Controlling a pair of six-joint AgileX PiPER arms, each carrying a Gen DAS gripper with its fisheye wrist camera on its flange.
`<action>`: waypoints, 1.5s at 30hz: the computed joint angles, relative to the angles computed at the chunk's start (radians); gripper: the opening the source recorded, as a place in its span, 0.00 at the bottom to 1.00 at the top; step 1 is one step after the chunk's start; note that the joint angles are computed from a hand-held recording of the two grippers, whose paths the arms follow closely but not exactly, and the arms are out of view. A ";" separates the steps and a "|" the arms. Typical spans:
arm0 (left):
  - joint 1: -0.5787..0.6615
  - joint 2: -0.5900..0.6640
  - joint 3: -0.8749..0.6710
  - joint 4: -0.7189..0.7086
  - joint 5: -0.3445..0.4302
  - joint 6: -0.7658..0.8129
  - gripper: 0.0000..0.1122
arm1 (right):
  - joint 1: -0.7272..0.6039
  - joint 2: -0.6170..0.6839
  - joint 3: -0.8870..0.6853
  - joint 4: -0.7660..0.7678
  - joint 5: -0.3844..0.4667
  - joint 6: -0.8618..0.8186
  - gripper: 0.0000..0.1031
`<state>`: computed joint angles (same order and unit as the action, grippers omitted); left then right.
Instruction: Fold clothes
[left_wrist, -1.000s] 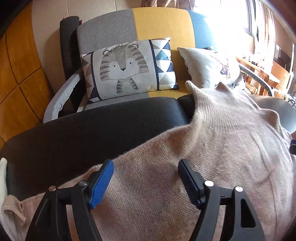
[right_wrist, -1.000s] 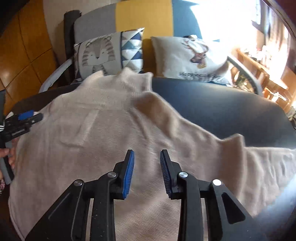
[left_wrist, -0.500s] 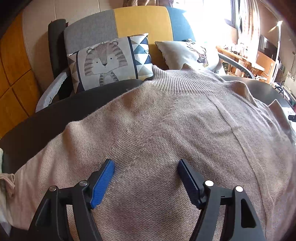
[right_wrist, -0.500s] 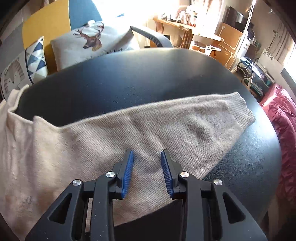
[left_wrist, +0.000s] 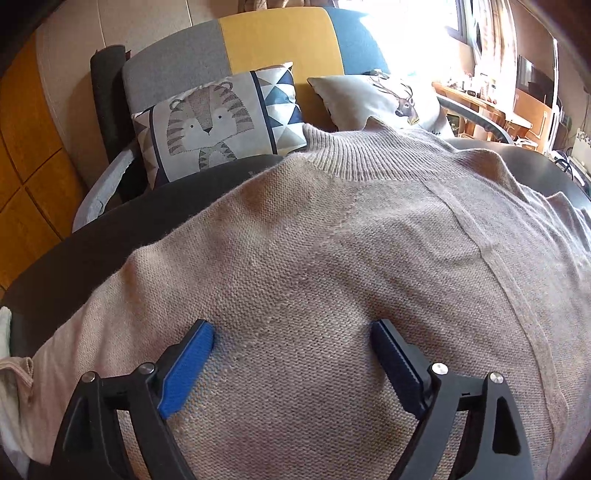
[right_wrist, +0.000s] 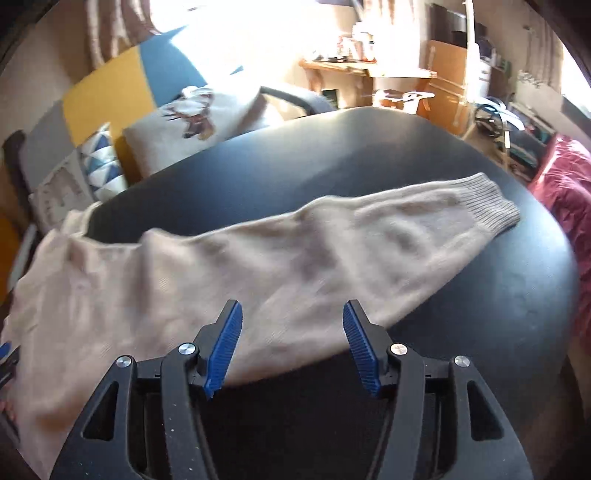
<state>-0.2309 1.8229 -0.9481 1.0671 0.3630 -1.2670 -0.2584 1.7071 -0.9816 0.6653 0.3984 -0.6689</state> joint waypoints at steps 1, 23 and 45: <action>-0.001 -0.001 -0.002 -0.009 0.003 0.011 0.81 | 0.006 -0.052 0.050 0.070 0.054 -0.085 0.57; -0.160 -0.072 0.085 -0.028 -0.108 -0.066 0.77 | 0.054 -0.553 0.492 0.087 0.213 -0.106 0.03; -0.189 -0.067 0.095 0.089 -0.076 -0.187 0.78 | 0.371 -0.118 0.177 0.002 -0.064 0.031 0.05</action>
